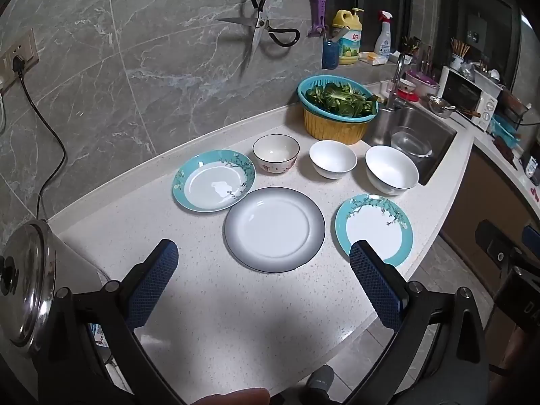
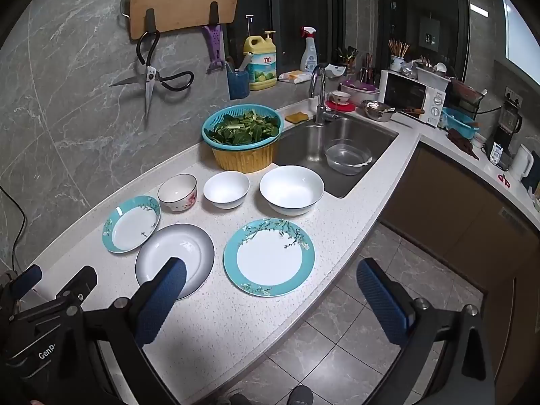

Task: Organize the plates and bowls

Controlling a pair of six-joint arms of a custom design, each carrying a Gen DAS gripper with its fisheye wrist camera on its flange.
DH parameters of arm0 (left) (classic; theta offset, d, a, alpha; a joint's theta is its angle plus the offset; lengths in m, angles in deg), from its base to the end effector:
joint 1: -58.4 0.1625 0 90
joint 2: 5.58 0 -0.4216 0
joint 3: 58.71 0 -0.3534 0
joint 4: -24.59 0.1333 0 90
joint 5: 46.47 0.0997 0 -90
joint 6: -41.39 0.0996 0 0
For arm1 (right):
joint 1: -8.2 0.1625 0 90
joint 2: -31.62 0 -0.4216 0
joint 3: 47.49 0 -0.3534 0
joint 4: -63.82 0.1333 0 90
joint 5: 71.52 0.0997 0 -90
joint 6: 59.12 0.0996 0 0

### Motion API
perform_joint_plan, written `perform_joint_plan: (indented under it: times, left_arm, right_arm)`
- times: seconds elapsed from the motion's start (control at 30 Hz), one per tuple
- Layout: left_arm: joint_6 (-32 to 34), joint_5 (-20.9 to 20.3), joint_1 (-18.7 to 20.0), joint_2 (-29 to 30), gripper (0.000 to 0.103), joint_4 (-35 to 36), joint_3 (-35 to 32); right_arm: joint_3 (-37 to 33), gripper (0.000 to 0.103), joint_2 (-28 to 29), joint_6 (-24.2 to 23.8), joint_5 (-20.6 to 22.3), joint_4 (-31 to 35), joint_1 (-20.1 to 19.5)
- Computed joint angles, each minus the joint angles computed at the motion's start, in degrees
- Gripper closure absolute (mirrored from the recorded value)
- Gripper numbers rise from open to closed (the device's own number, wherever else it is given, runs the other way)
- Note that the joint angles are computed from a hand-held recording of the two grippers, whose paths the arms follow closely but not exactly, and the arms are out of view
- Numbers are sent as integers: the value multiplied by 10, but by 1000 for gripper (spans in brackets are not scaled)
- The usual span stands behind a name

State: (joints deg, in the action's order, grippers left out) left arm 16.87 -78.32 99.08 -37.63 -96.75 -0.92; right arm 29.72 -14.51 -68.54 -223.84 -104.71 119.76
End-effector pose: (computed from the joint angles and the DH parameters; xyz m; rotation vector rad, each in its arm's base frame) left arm -0.4495 -0.6737 0.1902 0.4230 2.2085 -0.8387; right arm 0.2978 -0.6311 0.3262 0.0214 -2.0181 0.9771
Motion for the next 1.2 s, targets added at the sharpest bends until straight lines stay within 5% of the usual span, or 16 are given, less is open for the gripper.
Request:
perform_joint_plan:
  times: [1.2]
  left_arm:
    - [-1, 1, 0, 0, 0, 2, 0]
  right_arm:
    - [-6, 0, 3, 9, 2, 14, -2]
